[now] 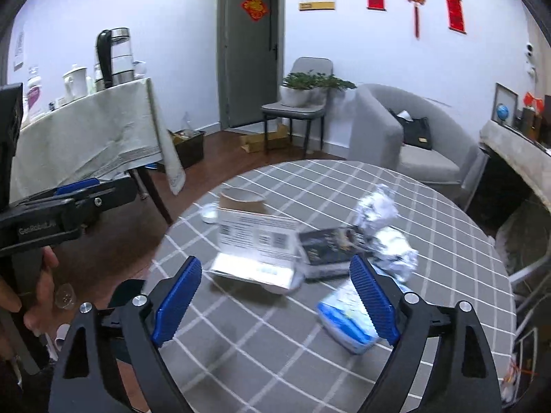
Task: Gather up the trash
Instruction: 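Move both tools back over the table toward the remaining trash, then grasp the white card sheet with the left tool while the right tool grasps the blue tissue pack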
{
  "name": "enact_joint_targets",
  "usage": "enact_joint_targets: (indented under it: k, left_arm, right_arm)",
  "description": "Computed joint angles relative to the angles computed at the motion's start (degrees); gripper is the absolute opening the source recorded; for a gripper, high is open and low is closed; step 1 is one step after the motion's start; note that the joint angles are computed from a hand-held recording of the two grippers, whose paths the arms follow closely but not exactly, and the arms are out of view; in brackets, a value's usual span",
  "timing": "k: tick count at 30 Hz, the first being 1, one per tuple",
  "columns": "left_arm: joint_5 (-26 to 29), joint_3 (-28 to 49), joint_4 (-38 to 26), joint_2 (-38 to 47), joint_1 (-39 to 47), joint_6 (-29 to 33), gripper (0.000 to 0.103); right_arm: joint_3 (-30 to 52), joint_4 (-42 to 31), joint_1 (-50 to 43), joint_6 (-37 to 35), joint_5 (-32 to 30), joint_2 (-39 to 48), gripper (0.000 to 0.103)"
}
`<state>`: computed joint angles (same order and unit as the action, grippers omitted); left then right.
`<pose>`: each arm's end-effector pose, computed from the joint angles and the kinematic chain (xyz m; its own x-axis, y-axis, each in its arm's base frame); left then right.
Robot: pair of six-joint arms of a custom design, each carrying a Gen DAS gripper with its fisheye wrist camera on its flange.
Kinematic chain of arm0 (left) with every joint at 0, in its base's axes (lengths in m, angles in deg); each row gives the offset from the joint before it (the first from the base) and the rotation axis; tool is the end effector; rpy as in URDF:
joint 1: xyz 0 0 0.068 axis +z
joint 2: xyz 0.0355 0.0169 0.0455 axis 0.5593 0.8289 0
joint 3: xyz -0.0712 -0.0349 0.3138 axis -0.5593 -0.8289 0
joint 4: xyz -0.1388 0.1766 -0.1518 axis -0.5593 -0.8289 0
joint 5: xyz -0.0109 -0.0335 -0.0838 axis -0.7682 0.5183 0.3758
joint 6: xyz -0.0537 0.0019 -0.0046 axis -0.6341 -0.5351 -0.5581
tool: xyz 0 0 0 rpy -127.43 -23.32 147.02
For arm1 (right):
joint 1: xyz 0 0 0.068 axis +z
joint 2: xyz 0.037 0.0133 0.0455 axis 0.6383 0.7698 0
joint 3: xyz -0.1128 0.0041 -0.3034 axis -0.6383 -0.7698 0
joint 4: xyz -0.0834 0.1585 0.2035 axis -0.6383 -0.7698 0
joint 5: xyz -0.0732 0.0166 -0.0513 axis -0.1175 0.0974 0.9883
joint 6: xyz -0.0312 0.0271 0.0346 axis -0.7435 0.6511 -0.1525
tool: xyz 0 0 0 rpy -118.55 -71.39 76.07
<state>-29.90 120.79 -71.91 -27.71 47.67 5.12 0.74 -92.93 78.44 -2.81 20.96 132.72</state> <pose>0.1856 0.0307 0.3287 -0.5572 -0.0768 -0.8268 0.1275 0.9760 -0.1765 0.1685 0.1200 0.3084 -0.5378 -0.1414 -0.8311 -0.2594 0.9658 0.0036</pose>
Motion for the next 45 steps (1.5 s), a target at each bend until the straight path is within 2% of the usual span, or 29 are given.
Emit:
enact_joint_targets:
  k: [9,14,26,33,36,38,41,45]
  left_arm:
    - [-15.5,0.7,1.2,2.9,-18.9,-8.1,0.099]
    - [-20.6,0.8,2.4,6.6,-24.5,-10.7,0.099]
    - [-24.5,1.3,6.3,12.6,-31.8,-14.0,0.099]
    - [-27.5,1.9,7.6,15.7,-33.1,-15.4,0.099]
    - [-26.5,2.0,8.3,16.7,-32.5,-15.7,0.097]
    - [-26.0,1.6,8.9,16.8,-32.1,-15.7,0.089]
    - [-22.5,1.6,9.0,17.4,-29.8,-14.6,0.077]
    - [-20.1,0.9,9.6,16.6,-28.3,-14.0,0.076]
  right_arm:
    - [-3.3,-2.5,-9.3,-0.4,-4.6,-4.7,0.097]
    - [-4.5,-2.8,-15.7,-0.5,-9.6,-6.2,0.099]
    - [-5.6,-3.5,-22.3,-2.5,-15.4,-7.4,0.099]
    - [-6.0,-3.2,-21.7,-2.0,-16.4,-5.6,0.099]
    - [-6.1,-2.8,-20.8,-1.2,-16.9,-4.6,0.099]
    - [-6.0,-2.7,-19.9,-0.7,-16.3,-3.9,0.099]
    - [-6.1,-2.5,-19.4,-0.2,-16.2,-3.4,0.099]
    - [-5.6,-2.8,-18.1,0.5,-14.4,-2.7,0.099]
